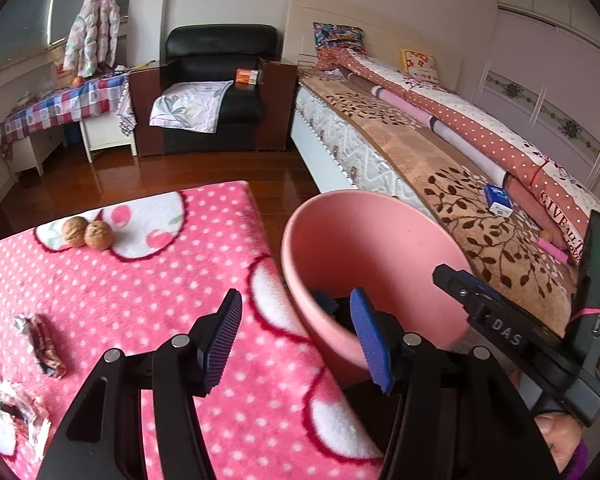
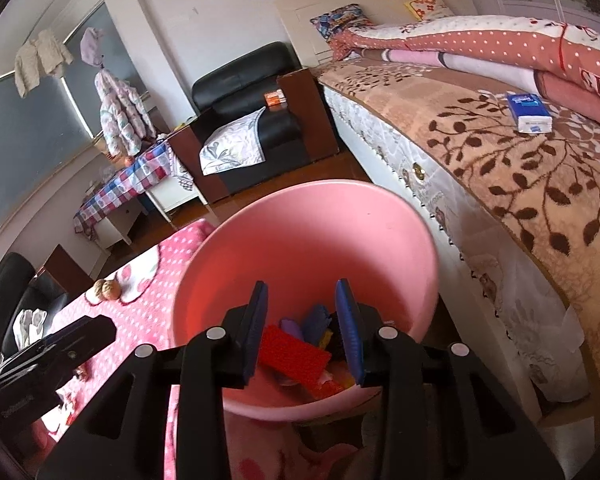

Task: Collect trash
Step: 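Move both tools back over the table toward the wrappers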

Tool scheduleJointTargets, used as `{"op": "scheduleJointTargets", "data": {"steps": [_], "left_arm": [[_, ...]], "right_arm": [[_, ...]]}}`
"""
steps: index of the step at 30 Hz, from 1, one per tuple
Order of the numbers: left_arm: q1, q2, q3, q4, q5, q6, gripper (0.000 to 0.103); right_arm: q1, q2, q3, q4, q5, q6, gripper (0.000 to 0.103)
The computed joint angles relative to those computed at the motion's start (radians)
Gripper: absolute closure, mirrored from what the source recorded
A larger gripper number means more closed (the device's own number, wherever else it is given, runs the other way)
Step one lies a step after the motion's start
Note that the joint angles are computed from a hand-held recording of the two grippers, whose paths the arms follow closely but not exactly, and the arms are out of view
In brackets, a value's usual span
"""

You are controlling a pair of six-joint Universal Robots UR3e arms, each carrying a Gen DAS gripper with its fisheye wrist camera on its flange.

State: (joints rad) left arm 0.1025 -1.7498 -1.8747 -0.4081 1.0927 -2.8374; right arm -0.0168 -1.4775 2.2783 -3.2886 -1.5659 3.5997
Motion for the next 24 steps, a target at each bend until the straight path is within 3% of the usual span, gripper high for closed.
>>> {"op": "scheduleJointTargets", "data": {"steps": [11, 24], "left_arm": [[0.151, 0.113, -0.113, -0.035, -0.008, 0.035, 0.047], [0.457, 0.303, -0.273, -0.113, -0.087, 0.187, 0.047]], "right_arm": [[0.17, 0.002, -0.1, 0.075, -0.102, -0.003, 0.067], [0.387, 0.124, -0.262, 0.104, -0.164, 0.013, 0.067]]}}
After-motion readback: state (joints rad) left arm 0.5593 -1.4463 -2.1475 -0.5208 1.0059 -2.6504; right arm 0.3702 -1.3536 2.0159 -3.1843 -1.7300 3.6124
